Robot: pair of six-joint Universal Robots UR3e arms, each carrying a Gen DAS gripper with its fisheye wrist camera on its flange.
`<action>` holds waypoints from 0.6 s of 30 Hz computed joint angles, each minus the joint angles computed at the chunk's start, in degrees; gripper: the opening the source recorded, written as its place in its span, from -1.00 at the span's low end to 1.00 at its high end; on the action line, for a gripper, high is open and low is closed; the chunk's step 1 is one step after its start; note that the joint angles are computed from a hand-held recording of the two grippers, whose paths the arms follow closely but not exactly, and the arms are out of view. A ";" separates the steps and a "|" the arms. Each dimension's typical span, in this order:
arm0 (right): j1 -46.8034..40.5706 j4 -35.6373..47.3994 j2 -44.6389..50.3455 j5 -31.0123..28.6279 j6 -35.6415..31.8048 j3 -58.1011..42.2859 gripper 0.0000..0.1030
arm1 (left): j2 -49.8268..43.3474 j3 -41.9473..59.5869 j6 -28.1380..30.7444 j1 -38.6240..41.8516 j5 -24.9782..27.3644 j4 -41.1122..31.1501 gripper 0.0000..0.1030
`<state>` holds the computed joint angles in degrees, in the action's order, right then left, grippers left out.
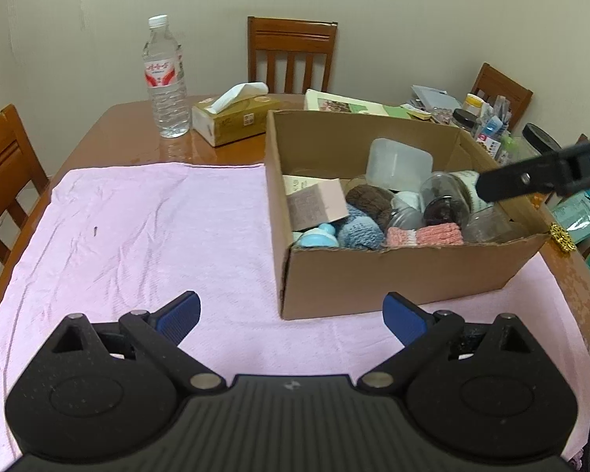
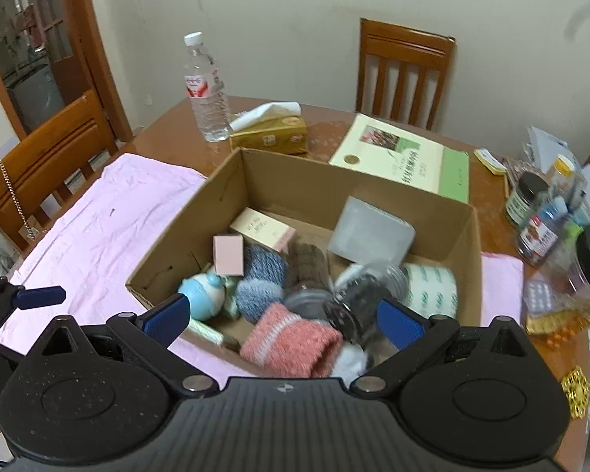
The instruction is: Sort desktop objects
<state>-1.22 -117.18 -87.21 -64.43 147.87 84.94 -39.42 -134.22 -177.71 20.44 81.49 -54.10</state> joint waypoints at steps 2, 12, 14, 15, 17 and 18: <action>-0.36 1.58 -1.05 -1.13 0.41 -0.02 1.00 | -0.92 0.26 -0.30 -0.59 -0.35 0.76 0.92; -1.42 5.21 -5.76 -7.28 3.69 2.35 1.00 | -6.38 5.10 -4.01 -3.36 -2.68 0.83 0.92; -1.74 6.09 -6.75 -7.83 4.36 2.72 1.00 | -7.28 7.01 -4.23 -2.73 -4.26 -0.88 0.92; -2.04 6.16 -7.54 -7.96 4.96 3.25 1.00 | -8.07 7.95 -4.64 -2.98 -4.21 -1.10 0.92; -2.44 6.64 -8.65 -8.51 6.02 3.61 1.00 | -10.12 9.56 -5.77 -4.90 -2.38 -0.45 0.92; -2.56 6.91 -9.26 -8.81 6.60 3.82 1.00 | -11.44 10.53 -6.64 -6.17 -0.85 0.00 0.92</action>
<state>-3.77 -110.27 -96.47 -73.24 154.47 88.76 -50.86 -123.70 -184.35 14.27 80.64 -54.10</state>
